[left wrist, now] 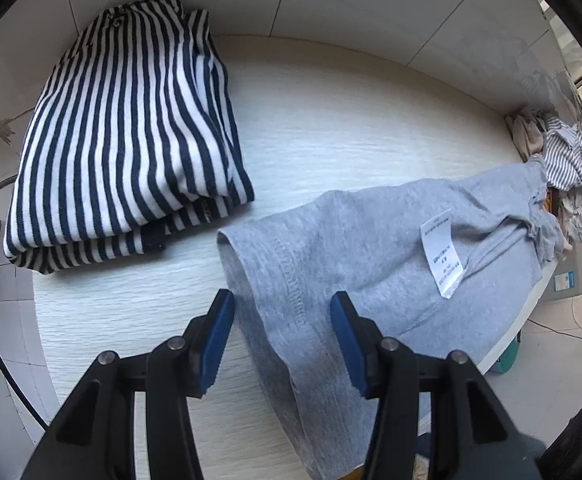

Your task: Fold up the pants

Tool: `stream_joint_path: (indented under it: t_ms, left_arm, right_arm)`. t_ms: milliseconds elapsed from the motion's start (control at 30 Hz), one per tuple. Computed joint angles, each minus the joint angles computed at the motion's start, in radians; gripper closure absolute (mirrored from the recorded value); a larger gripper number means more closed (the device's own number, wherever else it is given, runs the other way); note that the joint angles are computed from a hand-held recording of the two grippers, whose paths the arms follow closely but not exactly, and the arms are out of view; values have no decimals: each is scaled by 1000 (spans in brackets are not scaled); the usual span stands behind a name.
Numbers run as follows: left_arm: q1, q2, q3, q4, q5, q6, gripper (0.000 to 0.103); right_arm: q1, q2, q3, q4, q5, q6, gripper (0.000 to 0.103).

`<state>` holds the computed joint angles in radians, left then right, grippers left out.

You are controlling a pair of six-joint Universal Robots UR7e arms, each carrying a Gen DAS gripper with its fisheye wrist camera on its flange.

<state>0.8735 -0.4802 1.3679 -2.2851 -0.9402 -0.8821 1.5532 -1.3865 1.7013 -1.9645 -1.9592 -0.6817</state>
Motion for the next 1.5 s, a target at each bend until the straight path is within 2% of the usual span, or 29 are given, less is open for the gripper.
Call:
stream_joint_path:
  t_ms: [100,200,267,300,400,433,500,567,600,833,967,1100,1333,1400,1500]
  left_arm:
    - [0,0,5,-13,8,24,48]
    - [0,13,-8,-10,19,38,48]
    - [2,16,-6,-27,21,36,48]
    - [1,17,-5,-32,24,36,48]
    - [-2,27,-19,-13,42,29,51]
    - [-4,32,-26,1,52,12,53]
    - [-6,34,-27,6,64,-13,68]
    - [-3,30,-15,-32,42,-8,82]
    - [0,27,-6,-50,30,-7,86]
    - [-40,-17,64,-38,93,-44,91]
    - [-51,-36,65,-19,94,-63,93]
    - [-73,-18,-3,9,118,-37,93]
    - [-119,71,-200,69,141,56,93]
    - [-130,113,-279,93,149,92,93]
    - [-140,220,-463,146,150,156,93]
  right_arm:
    - [5,-4,43,-50,-27,-34,46]
    - [10,-16,85,-129,-33,-86,46]
    - [4,-22,93,-140,-23,-87,46]
    - [3,-24,96,-146,-22,-85,49]
    - [8,-28,119,-215,-62,-111,72]
    - [5,-23,112,-210,-59,-101,78]
    - [-6,-20,97,-201,-53,-61,90]
    - [-22,-15,66,-146,-19,-20,91]
    - [-30,-14,52,-112,4,-5,91]
    - [-73,-23,-14,65,157,16,91]
    - [-88,-33,-35,103,214,-8,91]
    - [-111,-38,-101,154,302,3,91]
    - [-132,-79,-149,123,386,7,91]
    - [-153,-91,-168,113,402,10,91]
    - [-193,-99,-202,101,419,25,91]
